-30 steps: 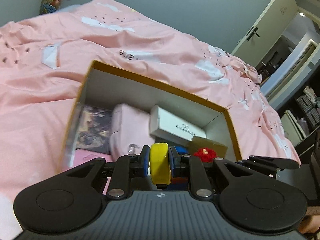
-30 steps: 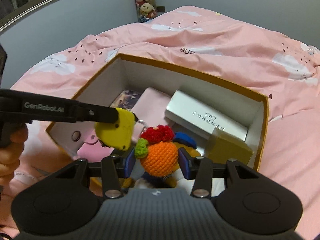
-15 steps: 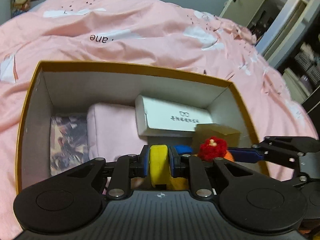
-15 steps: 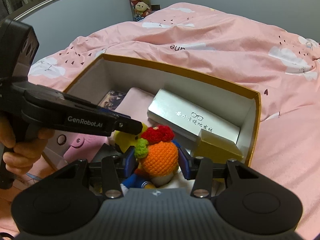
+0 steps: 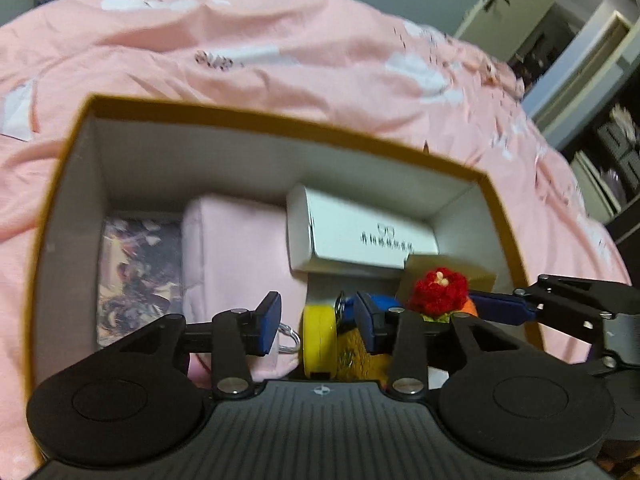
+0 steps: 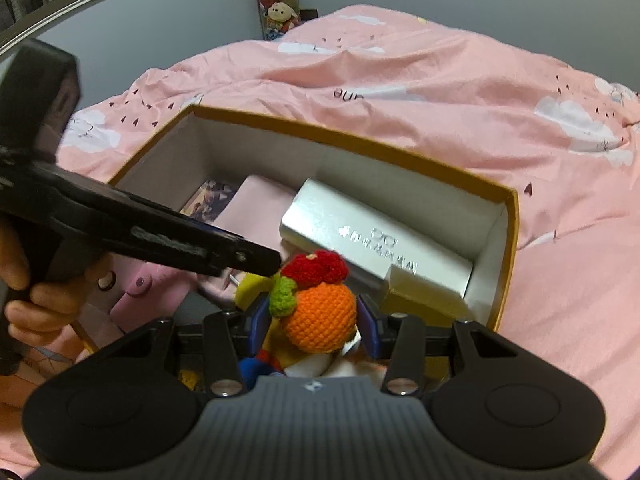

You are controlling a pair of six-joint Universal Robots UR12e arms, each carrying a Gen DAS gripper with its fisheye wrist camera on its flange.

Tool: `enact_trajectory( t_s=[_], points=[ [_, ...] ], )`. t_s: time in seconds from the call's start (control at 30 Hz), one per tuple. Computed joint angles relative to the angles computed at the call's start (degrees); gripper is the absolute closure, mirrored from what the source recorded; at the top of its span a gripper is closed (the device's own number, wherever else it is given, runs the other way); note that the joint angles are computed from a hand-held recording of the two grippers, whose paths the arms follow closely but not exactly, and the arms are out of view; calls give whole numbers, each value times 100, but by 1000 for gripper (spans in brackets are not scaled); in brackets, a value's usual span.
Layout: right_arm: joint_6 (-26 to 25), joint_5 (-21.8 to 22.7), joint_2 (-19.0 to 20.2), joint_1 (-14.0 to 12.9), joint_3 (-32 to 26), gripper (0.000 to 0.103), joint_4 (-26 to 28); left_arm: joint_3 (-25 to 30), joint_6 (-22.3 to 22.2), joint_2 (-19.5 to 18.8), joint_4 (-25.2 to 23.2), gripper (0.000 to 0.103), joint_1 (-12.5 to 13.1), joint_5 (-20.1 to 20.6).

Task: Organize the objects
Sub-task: 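Lift the tape measure and crocheted orange and carry both over the box, then lower both items into the box and open both tools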

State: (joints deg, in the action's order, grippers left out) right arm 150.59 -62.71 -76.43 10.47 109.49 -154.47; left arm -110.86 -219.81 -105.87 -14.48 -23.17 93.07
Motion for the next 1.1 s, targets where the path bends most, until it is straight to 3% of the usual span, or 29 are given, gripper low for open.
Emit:
enact_trajectory(
  t_s=[0.1,0.27,0.47,0.6,0.77,0.9,1.1],
  points=[
    [61,8,41,17,-44,55,-161,-68,-170,77,177,58,-64,248],
    [-62,-355,165,154,-108,55,-483,-1,-80,91,0,58,-305,914],
    [-137,-571,313,222,-179,53,-601,-6,-190,96,-134,58,-387,992],
    [-115,-544,292,203,-140,38,-685,-25,-170,104,-152,57,-436,1030],
    [-44,-468,204,147,-73,38,-672,-40,-106,103,-104,55,-532,1166],
    [194,-380,48,63,57,32,-684,-21,-55,118,-124,51,-673,1528],
    [789,-1,-325,-120,350,24,-806,59,64,166,-105,38,-962,2502]
  ],
)
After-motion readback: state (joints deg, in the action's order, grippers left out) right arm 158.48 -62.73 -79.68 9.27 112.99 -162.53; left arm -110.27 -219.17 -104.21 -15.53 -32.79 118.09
